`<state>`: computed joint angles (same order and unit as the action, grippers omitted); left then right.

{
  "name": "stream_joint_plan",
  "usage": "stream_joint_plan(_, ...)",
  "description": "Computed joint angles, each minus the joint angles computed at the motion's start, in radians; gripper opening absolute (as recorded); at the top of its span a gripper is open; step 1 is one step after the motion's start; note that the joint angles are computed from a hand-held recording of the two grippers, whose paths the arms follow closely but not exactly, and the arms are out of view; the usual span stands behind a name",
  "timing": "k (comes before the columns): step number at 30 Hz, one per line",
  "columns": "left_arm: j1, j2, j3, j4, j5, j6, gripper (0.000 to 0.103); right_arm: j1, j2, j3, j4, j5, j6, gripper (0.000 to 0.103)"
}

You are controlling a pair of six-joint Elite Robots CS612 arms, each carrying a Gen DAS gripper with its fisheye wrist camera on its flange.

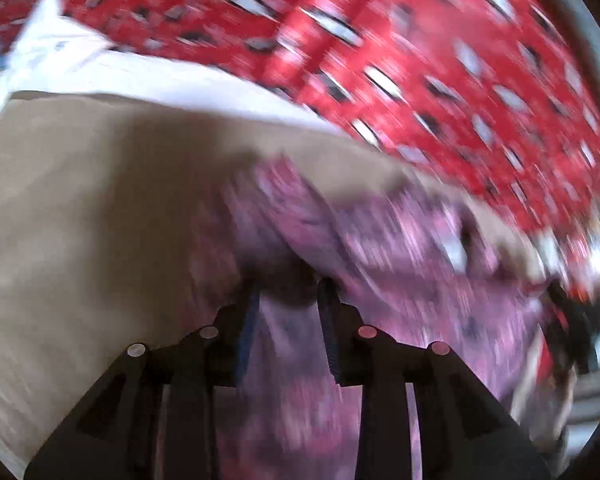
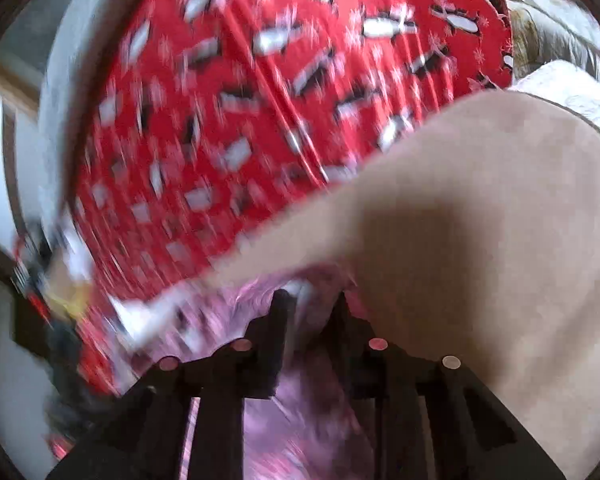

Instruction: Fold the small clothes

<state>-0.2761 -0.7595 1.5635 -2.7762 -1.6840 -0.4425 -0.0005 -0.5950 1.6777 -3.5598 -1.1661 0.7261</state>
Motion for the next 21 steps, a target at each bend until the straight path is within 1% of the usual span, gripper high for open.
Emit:
stream_joint_plan(1, 0.008, 0.008, -0.015, 0.002, 0.006, -0.053, 0.027, -0.006, 0.017, -0.013, -0.067, 0.009, 0.077, 0.026)
stream_joint_plan(2, 0.025, 0.017, -0.028, -0.014, -0.031, -0.124, 0.027, -0.011, 0.024, -0.018, -0.093, 0.008, 0.123, 0.027)
stream_joint_plan(3, 0.035, 0.019, -0.027, -0.033, -0.059, -0.158, 0.027, -0.015, 0.025, -0.021, -0.091, 0.004, 0.162, 0.034)
stream_joint_plan(4, 0.048, 0.018, -0.018, -0.063, -0.094, -0.182, 0.027, -0.021, 0.022, -0.017, -0.078, 0.009, 0.171, 0.04)
stream_joint_plan(5, 0.053, 0.015, -0.008, -0.083, -0.11, -0.174, 0.027, -0.026, 0.015, -0.007, -0.06, 0.011, 0.148, 0.042)
stream_joint_plan(6, 0.055, 0.004, 0.01, -0.082, -0.101, -0.14, 0.027, -0.029, 0.007, 0.005, -0.047, 0.003, 0.11, 0.045)
stream_joint_plan(7, 0.054, -0.005, 0.028, -0.091, -0.099, -0.115, 0.027, -0.033, 0.001, 0.018, -0.036, -0.002, 0.08, 0.055)
stream_joint_plan(8, 0.055, -0.009, 0.045, -0.111, -0.115, -0.098, 0.028, -0.039, -0.002, 0.03, -0.033, 0.003, 0.069, 0.058)
stream_joint_plan(10, 0.056, -0.012, 0.075, -0.137, -0.162, -0.087, 0.028, -0.051, 0.011, 0.05, -0.072, 0.042, 0.107, 0.06)
stream_joint_plan(11, 0.054, -0.012, 0.085, -0.139, -0.173, -0.087, 0.028, -0.053, 0.02, 0.049, -0.081, 0.059, 0.122, 0.06)
stream_joint_plan(12, 0.045, -0.011, 0.091, -0.123, -0.161, -0.077, 0.028, -0.051, 0.026, 0.049, -0.072, 0.072, 0.128, 0.06)
stream_joint_plan(13, 0.036, -0.01, 0.092, -0.108, -0.128, -0.068, 0.028, -0.046, 0.024, 0.048, -0.034, 0.077, 0.122, 0.06)
stream_joint_plan(14, 0.026, -0.011, 0.095, -0.102, -0.094, -0.06, 0.028, -0.037, 0.024, 0.041, -0.005, 0.065, 0.108, 0.055)
stream_joint_plan(15, 0.013, -0.013, 0.104, -0.113, -0.052, -0.046, 0.029, -0.023, 0.022, 0.032, 0.004, 0.045, 0.062, 0.045)
stream_joint_plan(16, 0.004, -0.017, 0.105, -0.109, -0.023, -0.03, 0.029, -0.015, 0.012, 0.023, 0.052, 0.037, -0.022, 0.012)
stream_joint_plan(17, -0.002, -0.023, 0.104, -0.089, -0.002, -0.018, 0.029, 0.002, -0.005, 0.012, 0.141, -0.006, -0.097, 0.014)
stream_joint_plan(18, -0.005, -0.035, 0.103, -0.051, 0.006, -0.018, 0.029, 0.014, -0.02, 0.012, 0.189, -0.058, -0.13, 0.014)
stream_joint_plan(19, -0.003, -0.045, 0.109, -0.043, -0.005, -0.023, 0.029, 0.015, -0.029, 0.018, 0.194, -0.068, -0.121, 0.014)
stream_joint_plan(20, 0.0, -0.063, 0.133, -0.066, -0.027, -0.024, 0.029, 0.01, -0.04, 0.037, 0.158, -0.067, -0.092, 0.019)
stream_joint_plan(21, 0.002, -0.074, 0.153, -0.091, -0.037, -0.018, 0.03, 0.004, -0.047, 0.064, 0.1, -0.066, -0.064, 0.022)
